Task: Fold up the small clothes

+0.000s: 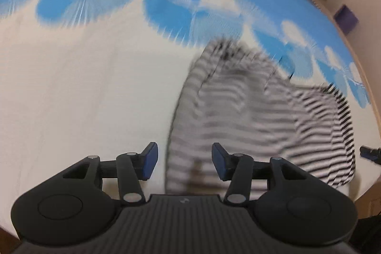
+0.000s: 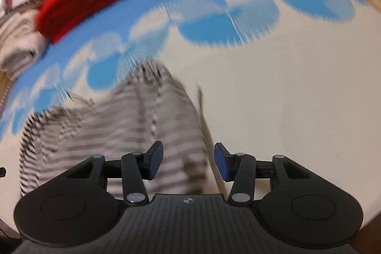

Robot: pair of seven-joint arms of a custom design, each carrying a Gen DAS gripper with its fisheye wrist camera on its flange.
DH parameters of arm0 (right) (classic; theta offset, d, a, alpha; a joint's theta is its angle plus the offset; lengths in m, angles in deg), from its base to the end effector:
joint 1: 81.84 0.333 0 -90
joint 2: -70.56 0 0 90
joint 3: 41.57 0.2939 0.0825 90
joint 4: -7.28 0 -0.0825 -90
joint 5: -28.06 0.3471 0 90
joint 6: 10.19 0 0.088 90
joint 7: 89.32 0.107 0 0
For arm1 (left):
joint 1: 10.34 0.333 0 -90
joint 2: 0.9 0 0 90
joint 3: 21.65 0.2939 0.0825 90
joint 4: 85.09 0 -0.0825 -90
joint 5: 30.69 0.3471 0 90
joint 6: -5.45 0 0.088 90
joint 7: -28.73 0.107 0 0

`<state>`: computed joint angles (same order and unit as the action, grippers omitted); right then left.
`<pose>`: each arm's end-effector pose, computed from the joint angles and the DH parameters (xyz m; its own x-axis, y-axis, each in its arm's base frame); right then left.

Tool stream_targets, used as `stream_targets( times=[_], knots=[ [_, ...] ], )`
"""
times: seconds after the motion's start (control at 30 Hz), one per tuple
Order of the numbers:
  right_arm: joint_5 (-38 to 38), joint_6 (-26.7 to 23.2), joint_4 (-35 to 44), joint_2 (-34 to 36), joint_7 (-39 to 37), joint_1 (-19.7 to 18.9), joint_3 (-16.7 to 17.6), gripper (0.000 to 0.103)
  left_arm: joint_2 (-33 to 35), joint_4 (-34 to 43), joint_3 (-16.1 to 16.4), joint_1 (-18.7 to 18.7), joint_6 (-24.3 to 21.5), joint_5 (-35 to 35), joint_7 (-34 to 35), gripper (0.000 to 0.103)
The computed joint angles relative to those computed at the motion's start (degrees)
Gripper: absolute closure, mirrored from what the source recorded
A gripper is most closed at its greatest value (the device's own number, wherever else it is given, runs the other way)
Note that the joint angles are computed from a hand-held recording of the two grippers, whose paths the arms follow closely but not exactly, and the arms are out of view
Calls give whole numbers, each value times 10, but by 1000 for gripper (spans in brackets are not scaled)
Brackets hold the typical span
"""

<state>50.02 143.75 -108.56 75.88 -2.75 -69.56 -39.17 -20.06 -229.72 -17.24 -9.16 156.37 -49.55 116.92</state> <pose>0.5641 0.1347 0.4647 0.0991 -0.9506 -0.2941 -0.8619 0.0657 -0.5029 0.4339 0.0515 0.4429 0.3011 -0.9056 0.2989 -0.8360 -0.4014 -0.3742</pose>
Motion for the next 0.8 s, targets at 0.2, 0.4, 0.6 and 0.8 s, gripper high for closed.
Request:
stream_targets(
  times=[0.2,0.4,0.6,0.8],
  knots=[
    [-43,-70,7,17,18,1,-3,54,46,17,8,9,-54,-48,42,51],
    [-25,-100,18,26,-9,-1,2,89,60,32,0,12,-96,-105,107,100],
    [172,8,-65,-63,-110,-13,2,96,-46,-45,9,12,20,-121,133,102],
    [-47,-110,-30,-23,18,-12,-7,96,17,5,-46,43,-115,86,13,100]
  ],
)
